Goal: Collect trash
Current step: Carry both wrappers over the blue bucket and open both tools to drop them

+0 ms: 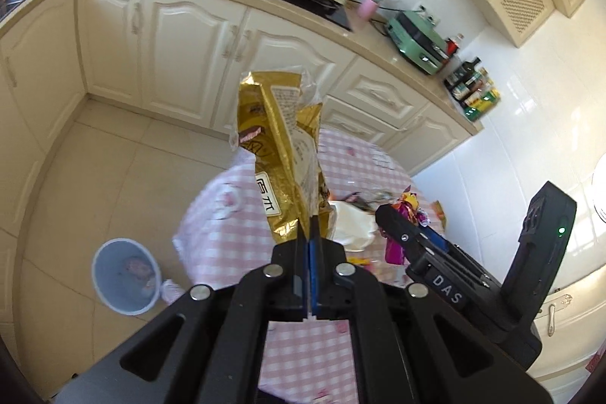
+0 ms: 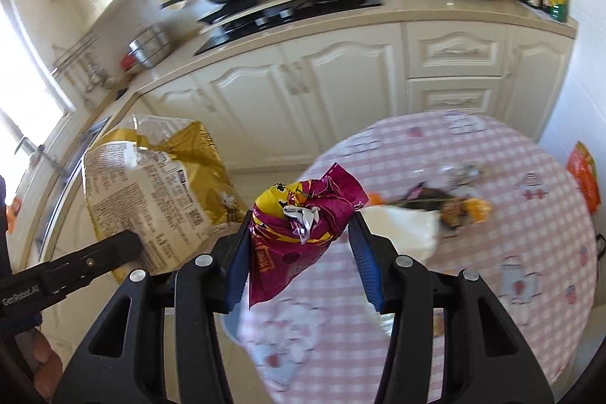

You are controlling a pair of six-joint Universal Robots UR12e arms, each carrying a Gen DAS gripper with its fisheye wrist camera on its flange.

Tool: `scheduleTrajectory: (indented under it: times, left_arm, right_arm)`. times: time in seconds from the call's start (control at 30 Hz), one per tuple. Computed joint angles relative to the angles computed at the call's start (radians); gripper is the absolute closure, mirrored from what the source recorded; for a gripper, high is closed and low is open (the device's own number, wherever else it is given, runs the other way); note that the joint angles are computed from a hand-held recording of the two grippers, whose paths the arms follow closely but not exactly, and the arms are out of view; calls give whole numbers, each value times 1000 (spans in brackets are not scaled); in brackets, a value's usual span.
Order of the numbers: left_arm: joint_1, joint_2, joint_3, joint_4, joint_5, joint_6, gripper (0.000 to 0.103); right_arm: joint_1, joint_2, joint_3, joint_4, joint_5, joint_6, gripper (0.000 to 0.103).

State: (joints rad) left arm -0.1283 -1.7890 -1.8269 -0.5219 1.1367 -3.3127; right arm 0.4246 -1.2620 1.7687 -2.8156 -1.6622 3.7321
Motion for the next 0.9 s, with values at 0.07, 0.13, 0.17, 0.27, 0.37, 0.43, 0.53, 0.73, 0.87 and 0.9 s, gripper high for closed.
scheduleTrajectory:
  times: [0.07, 0.13, 0.17, 0.27, 0.37, 0.43, 0.53, 0.73, 0.87, 0.9]
  left_arm:
    - [37, 18, -22, -19, 8, 13, 102]
    - [76, 37, -42, -59, 42, 32, 102]
    - [91, 45, -50, -76, 57, 42, 102]
    - [146, 56, -72, -144, 95, 72, 102]
    - [188, 52, -86, -195, 116, 91, 102]
    - [208, 40, -87, -239, 144, 102, 102]
    - [237, 18, -90, -282, 153, 108, 102]
    - [258, -18, -76, -324, 164, 122, 102]
    - [264, -43, -54, -356, 154, 140, 96]
    - [261, -50, -48, -356, 161, 137, 86]
  right_arm:
    - [25, 32, -41, 17, 17, -2, 56]
    - [50, 70, -87, 38, 58, -2, 56]
    - [58, 83, -102, 46, 73, -2, 56]
    - [86, 138, -163, 89, 127, -5, 56]
    - [110, 190, -220, 137, 168, -2, 56]
    - [125, 221, -258, 173, 188, -3, 56]
    - [141, 254, -300, 214, 205, -7, 56]
    - [155, 291, -352, 271, 208, -19, 56]
    - [156, 305, -374, 288, 203, -22, 56]
    - [155, 306, -373, 288, 203, -25, 56]
